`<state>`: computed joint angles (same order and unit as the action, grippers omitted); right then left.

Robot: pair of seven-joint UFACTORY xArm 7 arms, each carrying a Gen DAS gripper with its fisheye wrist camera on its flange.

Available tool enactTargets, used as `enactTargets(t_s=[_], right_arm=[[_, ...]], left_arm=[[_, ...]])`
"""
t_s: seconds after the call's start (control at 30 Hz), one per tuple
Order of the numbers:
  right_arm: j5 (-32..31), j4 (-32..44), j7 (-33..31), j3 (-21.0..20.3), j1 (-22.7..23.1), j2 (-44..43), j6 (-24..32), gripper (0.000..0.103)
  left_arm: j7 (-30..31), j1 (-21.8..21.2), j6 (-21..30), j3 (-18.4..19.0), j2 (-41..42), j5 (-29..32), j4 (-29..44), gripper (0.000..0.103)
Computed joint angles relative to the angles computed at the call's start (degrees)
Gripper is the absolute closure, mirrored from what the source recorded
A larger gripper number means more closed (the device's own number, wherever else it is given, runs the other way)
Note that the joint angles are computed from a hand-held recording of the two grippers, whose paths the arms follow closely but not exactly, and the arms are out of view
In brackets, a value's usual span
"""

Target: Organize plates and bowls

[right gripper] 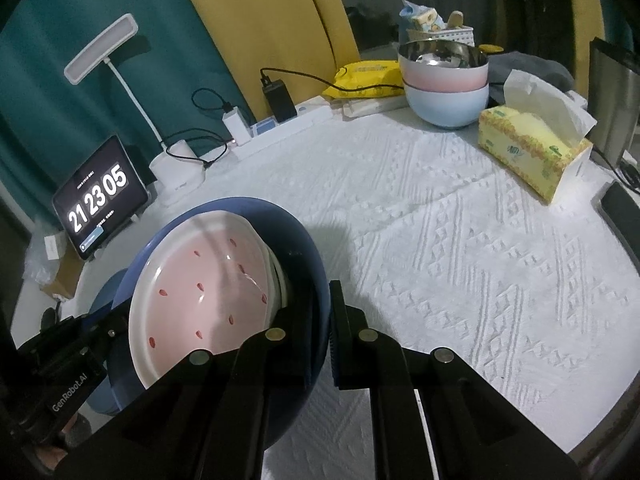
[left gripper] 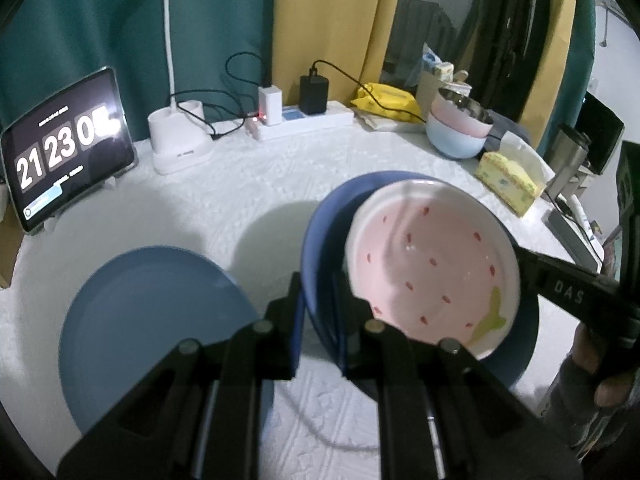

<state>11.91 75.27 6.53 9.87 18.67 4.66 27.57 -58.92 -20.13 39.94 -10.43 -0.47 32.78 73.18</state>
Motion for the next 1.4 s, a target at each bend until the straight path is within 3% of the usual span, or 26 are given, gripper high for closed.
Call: enactTargets(t_s=[0.57, 1.4], right_arm=[[-4.5, 1.1, 3.1, 0.3, 1.3, -1.6, -0.8, 0.094], [-11.5, 5.8, 8.7, 1.6, 5.2, -0.1, 0.7, 0.094]], left_arm=[[-1.2, 2.1, -1.4, -1.1, -4.7, 1.4, -2.8, 0.091], [-0.8, 9.0, -4.2, -3.5, -14.5, -1.3, -11.3, 0.091]])
